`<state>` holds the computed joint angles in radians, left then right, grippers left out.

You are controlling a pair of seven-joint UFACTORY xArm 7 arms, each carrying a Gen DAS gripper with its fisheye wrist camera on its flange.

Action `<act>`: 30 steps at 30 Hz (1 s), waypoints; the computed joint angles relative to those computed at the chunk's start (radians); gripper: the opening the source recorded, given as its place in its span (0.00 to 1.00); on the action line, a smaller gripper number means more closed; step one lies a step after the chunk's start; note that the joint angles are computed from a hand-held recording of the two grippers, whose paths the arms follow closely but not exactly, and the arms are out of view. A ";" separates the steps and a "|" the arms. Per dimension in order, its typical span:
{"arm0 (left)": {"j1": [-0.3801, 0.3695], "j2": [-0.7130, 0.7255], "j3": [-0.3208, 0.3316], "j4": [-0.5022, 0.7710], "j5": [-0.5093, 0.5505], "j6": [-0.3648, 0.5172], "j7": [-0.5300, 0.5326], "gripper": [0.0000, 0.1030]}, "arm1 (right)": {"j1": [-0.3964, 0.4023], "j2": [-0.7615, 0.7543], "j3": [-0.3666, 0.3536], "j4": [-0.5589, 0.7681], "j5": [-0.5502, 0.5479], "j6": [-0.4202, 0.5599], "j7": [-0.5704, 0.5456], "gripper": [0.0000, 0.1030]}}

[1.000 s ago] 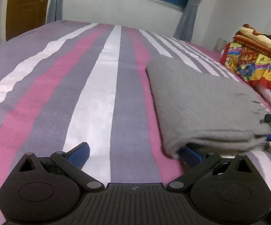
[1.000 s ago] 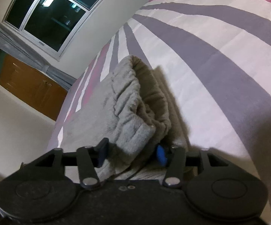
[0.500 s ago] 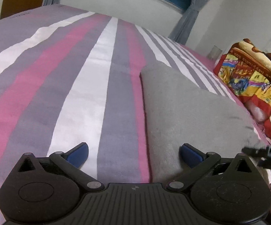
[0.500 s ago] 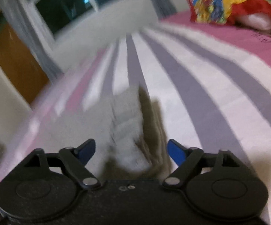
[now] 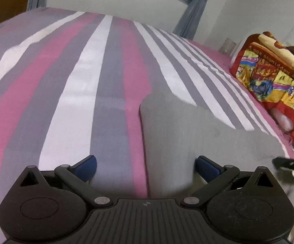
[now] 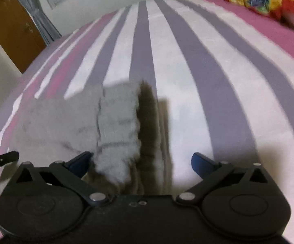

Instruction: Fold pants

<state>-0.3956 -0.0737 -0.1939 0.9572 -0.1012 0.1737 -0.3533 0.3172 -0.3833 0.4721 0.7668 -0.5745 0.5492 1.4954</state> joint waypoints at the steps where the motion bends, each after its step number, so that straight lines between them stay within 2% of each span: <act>1: 0.007 0.028 0.001 0.034 0.020 0.012 -0.001 1.00 | -0.023 0.001 0.016 0.014 -0.043 0.006 0.014 1.00; 3: 0.013 0.103 0.002 0.118 0.057 0.047 -0.019 1.00 | -0.038 0.042 0.000 0.041 -0.066 -0.010 -0.005 1.00; 6: 0.009 0.170 0.010 0.206 0.094 0.084 -0.044 1.00 | -0.013 0.130 -0.069 0.075 -0.014 -0.021 -0.094 1.00; 8: 0.000 0.193 0.016 0.235 0.124 0.085 -0.057 1.00 | -0.013 0.145 -0.090 0.072 -0.032 -0.064 -0.081 1.00; 11: -0.014 0.230 0.026 0.274 0.167 0.097 -0.076 1.00 | -0.041 0.145 -0.073 0.067 -0.142 -0.096 -0.008 1.00; 13: -0.021 0.238 0.034 0.280 0.187 0.099 -0.093 1.00 | -0.017 0.165 -0.104 0.063 -0.099 -0.102 -0.052 1.00; 15: -0.028 0.234 0.040 0.277 0.211 0.101 -0.106 1.00 | -0.015 0.159 -0.119 0.048 -0.092 -0.135 -0.044 1.00; 22: -0.018 0.176 0.022 0.231 0.196 0.130 -0.080 1.00 | 0.006 0.125 -0.133 0.037 -0.006 -0.133 -0.107 1.00; 25: -0.013 0.123 0.013 0.171 0.179 0.118 -0.068 1.00 | 0.033 0.067 -0.144 -0.020 0.085 -0.170 -0.161 1.00; 30: -0.012 0.003 -0.003 0.017 0.068 0.061 -0.006 1.00 | 0.067 -0.031 -0.148 -0.131 0.248 -0.252 -0.237 1.00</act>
